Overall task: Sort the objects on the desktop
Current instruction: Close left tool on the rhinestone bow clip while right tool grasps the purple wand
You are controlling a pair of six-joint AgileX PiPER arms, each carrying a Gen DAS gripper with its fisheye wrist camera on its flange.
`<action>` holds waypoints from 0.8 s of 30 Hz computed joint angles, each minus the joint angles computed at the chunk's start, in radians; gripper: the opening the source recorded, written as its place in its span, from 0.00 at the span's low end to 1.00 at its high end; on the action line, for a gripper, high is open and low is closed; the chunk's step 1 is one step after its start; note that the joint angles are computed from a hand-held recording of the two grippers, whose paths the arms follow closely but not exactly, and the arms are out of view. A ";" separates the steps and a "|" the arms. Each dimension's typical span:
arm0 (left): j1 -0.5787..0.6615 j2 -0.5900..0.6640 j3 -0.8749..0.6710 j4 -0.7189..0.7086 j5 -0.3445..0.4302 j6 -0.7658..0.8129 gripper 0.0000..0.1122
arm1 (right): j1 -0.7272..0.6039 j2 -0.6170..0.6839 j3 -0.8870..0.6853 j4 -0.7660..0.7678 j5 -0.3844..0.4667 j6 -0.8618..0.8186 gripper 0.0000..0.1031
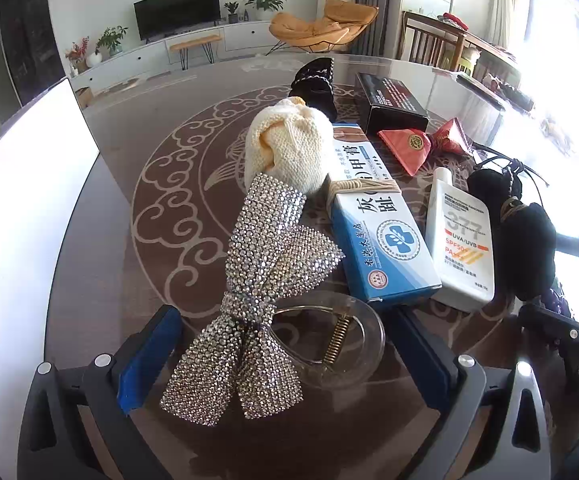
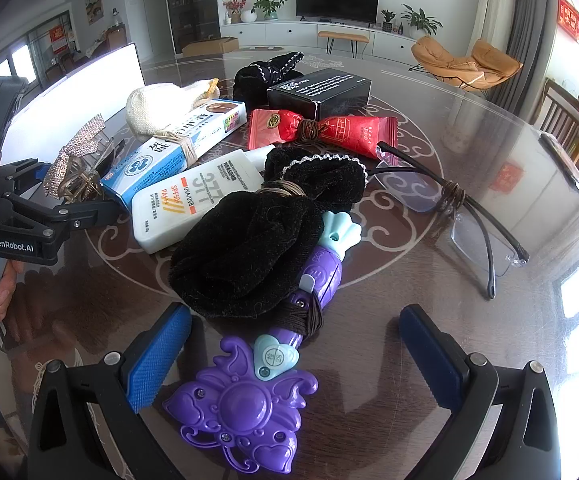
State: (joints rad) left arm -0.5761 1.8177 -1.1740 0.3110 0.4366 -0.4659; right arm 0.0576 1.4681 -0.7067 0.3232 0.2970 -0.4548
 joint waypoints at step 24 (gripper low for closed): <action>-0.039 -0.205 0.214 -0.089 -0.015 -0.019 0.43 | 0.005 0.037 -0.179 -0.093 0.315 0.027 0.65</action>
